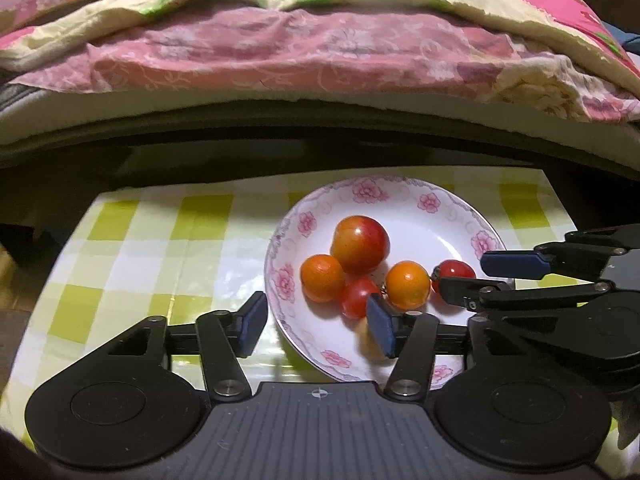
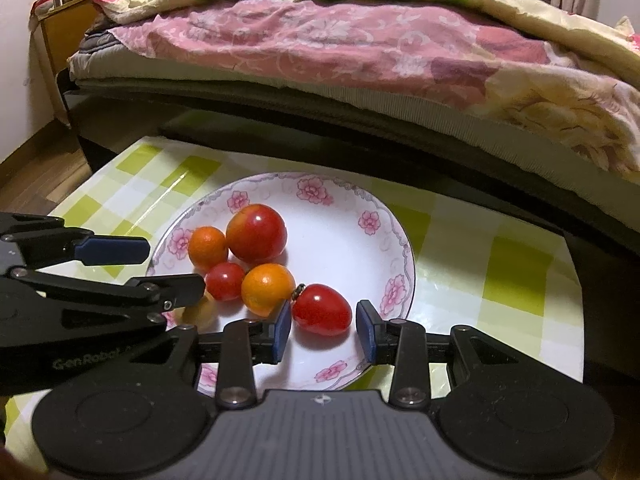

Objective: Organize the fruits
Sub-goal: 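Open left gripper to drop the brown fruit while right gripper releases its tomato in the plate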

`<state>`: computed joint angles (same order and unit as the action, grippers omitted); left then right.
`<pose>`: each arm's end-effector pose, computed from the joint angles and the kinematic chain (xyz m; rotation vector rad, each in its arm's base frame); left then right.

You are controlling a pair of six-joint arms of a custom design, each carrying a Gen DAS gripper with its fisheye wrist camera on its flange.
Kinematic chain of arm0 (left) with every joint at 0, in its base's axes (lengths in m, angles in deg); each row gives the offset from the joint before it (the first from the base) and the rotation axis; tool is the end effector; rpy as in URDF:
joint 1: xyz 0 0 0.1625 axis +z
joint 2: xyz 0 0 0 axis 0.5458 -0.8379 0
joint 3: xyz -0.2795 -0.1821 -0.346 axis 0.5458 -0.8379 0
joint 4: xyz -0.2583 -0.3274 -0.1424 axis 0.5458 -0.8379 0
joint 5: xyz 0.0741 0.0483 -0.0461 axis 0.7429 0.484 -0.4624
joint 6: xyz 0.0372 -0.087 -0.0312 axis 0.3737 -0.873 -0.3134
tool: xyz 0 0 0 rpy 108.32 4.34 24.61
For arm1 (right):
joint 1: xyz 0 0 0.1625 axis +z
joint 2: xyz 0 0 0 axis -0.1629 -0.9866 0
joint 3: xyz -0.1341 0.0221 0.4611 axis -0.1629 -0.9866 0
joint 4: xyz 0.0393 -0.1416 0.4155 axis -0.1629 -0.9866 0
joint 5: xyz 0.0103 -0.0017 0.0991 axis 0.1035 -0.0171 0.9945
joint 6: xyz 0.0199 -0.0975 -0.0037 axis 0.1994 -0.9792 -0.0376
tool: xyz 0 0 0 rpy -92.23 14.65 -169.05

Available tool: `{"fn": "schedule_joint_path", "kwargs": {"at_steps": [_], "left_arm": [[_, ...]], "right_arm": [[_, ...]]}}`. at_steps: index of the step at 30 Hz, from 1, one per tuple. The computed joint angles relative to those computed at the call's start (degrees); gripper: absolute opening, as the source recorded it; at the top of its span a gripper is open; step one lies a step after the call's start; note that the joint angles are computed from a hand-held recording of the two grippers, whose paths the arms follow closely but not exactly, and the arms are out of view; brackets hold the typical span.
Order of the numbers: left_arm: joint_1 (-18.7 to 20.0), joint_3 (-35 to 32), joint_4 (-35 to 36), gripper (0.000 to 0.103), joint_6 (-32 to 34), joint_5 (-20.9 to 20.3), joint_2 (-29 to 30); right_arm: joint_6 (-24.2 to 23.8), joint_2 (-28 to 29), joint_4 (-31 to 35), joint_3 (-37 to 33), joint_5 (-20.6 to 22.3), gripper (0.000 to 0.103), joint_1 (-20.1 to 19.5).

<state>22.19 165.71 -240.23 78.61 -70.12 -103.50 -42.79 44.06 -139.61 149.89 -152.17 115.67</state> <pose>-0.0875 -0.4740 0.1264 0.8025 2.3092 -0.7113 0.2061 -0.4633 -0.0085 0.4479 -2.2493 0.8167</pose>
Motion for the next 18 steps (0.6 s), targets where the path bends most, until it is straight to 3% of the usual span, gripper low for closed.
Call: {"fn": "schedule_joint_path", "kwargs": {"at_steps": [3, 12, 15, 18], "left_arm": [[-0.48, 0.49, -1.11, 0.072, -0.08, 0.89, -0.42], [-2.19, 2.61, -2.92, 0.076, -1.27, 1.75, -3.02], [-3.36, 3.6, -5.25, 0.085, -0.85, 3.39, -3.17], [-4.54, 5.35, -10.27, 0.086, 0.33, 4.17, -3.21]], "right_arm": [[0.59, -0.42, -0.21, 0.36, -0.09, 0.038, 0.47], [2.2, -1.34, -1.33, 1.44, -0.64, 0.039, 2.88], [2.67, -1.64, -2.17, 2.04, -0.7, 0.04, 3.73], [3.38, -1.95, -2.67, 2.52, -0.88, 0.041, 4.45]]}}
